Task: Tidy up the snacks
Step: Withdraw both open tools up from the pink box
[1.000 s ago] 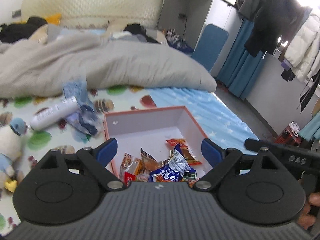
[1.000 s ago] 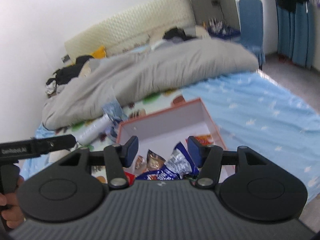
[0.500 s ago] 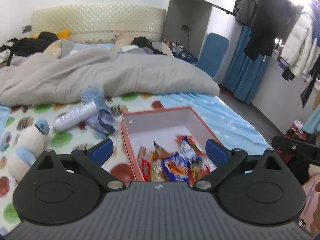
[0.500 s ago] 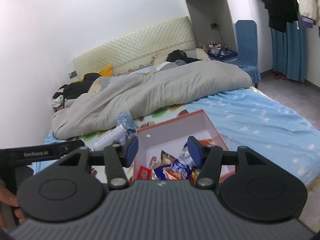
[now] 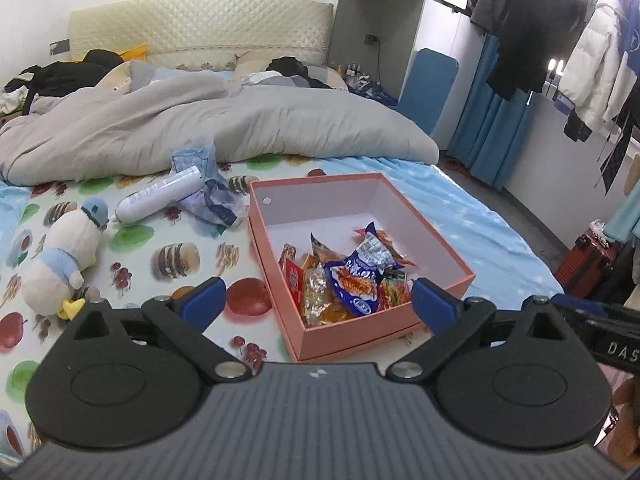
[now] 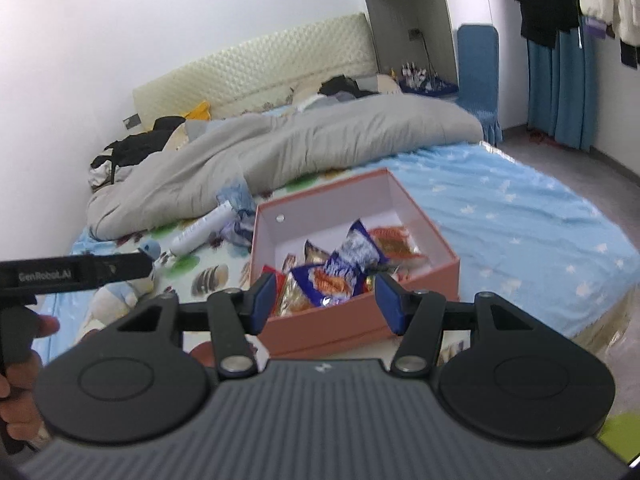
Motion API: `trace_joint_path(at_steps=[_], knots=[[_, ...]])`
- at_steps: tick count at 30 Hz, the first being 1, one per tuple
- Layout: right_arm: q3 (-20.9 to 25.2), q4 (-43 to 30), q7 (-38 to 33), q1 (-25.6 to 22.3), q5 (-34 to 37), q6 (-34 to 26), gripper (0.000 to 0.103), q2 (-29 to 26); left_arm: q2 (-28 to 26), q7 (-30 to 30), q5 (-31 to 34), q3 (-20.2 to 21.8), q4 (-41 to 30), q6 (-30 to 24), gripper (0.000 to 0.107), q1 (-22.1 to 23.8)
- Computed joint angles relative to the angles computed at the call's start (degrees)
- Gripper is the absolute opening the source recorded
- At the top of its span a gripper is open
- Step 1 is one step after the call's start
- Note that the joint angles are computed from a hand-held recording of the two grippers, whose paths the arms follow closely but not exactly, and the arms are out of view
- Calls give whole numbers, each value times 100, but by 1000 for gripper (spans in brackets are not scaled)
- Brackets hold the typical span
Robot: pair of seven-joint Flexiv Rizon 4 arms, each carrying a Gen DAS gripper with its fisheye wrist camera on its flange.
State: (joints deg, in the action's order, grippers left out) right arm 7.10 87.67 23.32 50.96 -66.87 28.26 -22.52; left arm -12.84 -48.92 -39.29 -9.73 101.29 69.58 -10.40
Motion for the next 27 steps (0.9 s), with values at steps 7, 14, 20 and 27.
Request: trace_joint_path(at_steps=[7,14,20,27], knots=[[-27,34,-23,76,-159,-74,58,-83,20,112,-135,-63,223,375,101,-22],[-15,112,-14,63,-114,-35,58,-85,83,275,-350,-74,432,309,101,-38],[-25,95,48,86,-130,-113,58,-113,73,337,-367,-107,459,321,101,-53],[-34,60,4,121,-176,-211,58,-119,49,250,-301,-36,437,270,101,-71]])
